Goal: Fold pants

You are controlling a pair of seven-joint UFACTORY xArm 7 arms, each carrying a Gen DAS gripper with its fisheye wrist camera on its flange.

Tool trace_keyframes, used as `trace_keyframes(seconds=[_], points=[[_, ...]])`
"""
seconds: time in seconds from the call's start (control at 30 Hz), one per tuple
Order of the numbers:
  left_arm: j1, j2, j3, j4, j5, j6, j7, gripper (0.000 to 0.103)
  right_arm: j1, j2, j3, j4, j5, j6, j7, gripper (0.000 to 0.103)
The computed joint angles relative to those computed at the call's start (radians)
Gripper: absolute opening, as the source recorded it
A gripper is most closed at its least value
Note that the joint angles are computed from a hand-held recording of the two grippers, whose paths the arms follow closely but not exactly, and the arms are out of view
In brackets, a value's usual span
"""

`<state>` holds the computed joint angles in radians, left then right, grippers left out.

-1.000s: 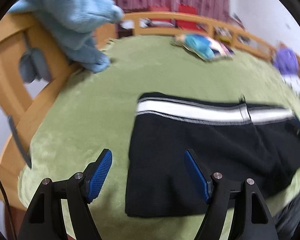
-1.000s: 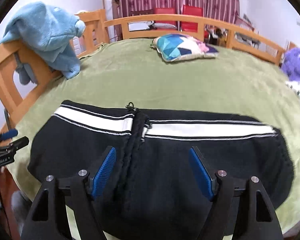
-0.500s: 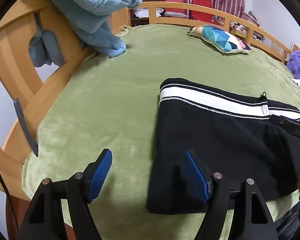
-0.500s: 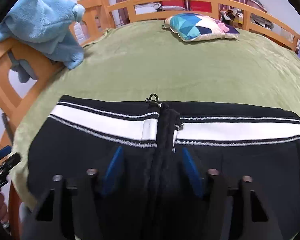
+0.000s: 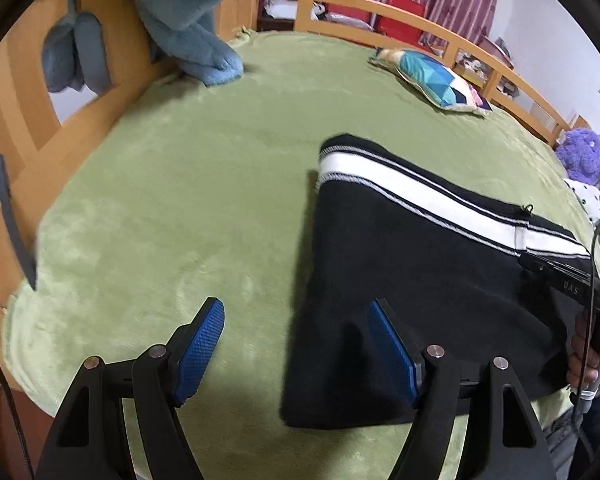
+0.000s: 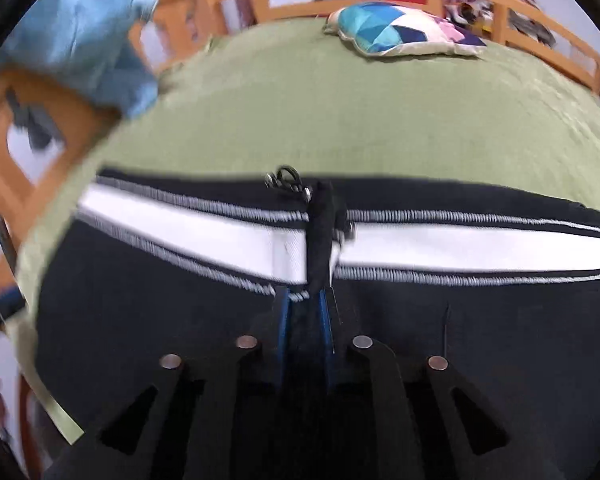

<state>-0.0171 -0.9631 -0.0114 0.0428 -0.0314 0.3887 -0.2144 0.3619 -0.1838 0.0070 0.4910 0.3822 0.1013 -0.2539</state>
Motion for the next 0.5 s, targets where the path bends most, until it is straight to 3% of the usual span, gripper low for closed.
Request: trace_keyframes(seconds=[0.07,0.13,0.17,0.27,0.37,0.4,0.43,0.5], points=[[-0.016,-0.010,0.013,-0.008,-0.003,0.007,0.017,0.073,0.000,-0.074,-0.008,-0.046,0.011,0.015,0.004,0.039],[-0.033,-0.020,0.020,-0.017,-0.008,0.009,0.033,0.073,0.059,-0.163,-0.074,-0.103,0.074,0.027,-0.021,0.058],[-0.039,-0.021,0.023,-0.020,-0.012,0.006,0.037,0.073,0.088,-0.192,-0.101,-0.124,0.098,0.028,-0.032,0.059],[-0.063,-0.004,0.059,-0.019,-0.035,-0.004,0.067,0.073,0.163,-0.239,-0.174,-0.170,0.157,0.086,-0.070,0.059],[-0.090,0.021,0.087,-0.018,-0.065,-0.015,0.101,0.073,0.249,-0.198,-0.225,-0.176,0.264,0.078,-0.142,0.058],[-0.097,0.032,0.092,-0.019,-0.073,-0.021,0.111,0.073,0.271,-0.188,-0.220,-0.186,0.301,0.043,-0.158,0.052],[-0.100,0.036,0.088,-0.019,-0.079,-0.022,0.114,0.073,0.312,-0.187,-0.244,-0.186,0.344,0.030,-0.197,0.032],[-0.103,0.045,0.096,-0.023,-0.090,-0.030,0.130,0.073,0.342,-0.234,-0.275,-0.197,0.405,0.015,-0.242,0.023]])
